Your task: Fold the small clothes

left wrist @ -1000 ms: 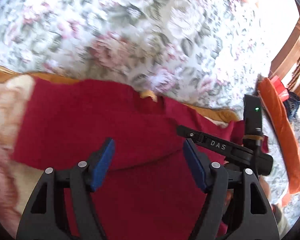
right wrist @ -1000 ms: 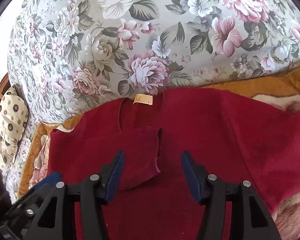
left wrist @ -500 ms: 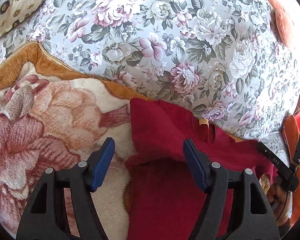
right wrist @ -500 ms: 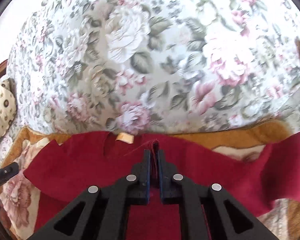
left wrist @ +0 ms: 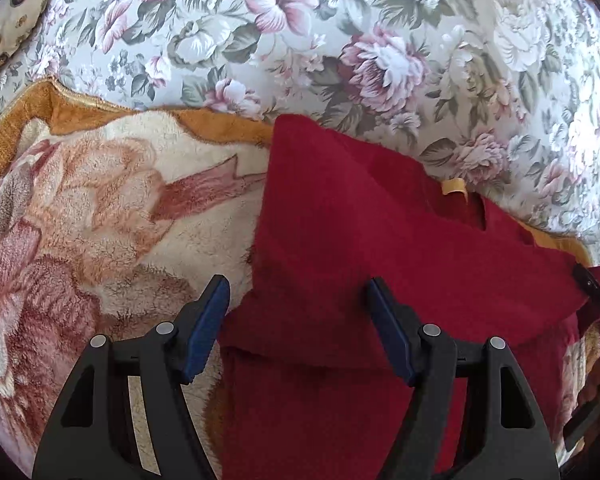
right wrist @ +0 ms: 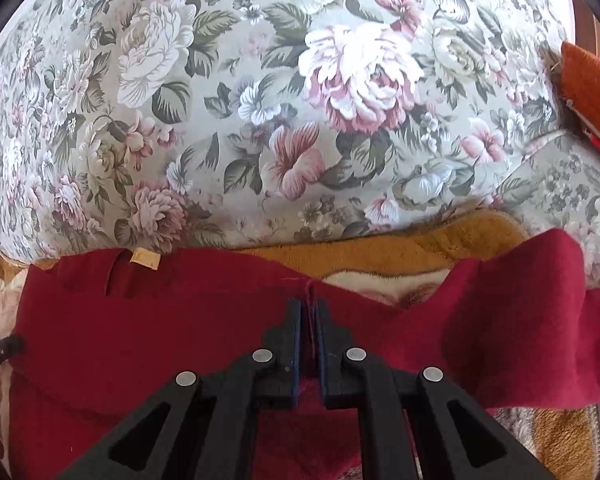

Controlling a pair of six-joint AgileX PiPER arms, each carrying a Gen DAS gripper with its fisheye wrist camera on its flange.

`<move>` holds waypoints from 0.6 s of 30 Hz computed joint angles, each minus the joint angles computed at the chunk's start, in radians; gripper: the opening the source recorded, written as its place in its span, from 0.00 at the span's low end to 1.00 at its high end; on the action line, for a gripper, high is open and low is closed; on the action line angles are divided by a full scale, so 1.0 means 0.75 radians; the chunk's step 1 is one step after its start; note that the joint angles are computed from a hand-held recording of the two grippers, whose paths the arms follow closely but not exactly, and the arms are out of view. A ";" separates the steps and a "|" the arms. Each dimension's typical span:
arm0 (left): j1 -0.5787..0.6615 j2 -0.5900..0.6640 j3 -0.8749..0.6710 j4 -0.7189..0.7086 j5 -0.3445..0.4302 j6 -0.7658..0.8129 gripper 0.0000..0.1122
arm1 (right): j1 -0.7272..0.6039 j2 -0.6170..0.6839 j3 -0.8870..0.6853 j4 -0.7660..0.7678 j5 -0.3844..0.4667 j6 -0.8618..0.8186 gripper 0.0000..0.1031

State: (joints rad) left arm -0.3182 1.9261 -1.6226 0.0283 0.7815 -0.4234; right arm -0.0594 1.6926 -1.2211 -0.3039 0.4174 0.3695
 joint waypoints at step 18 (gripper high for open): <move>-0.101 0.009 -0.015 0.207 0.030 -0.093 0.63 | 0.078 -0.027 0.121 0.353 0.080 -0.441 0.15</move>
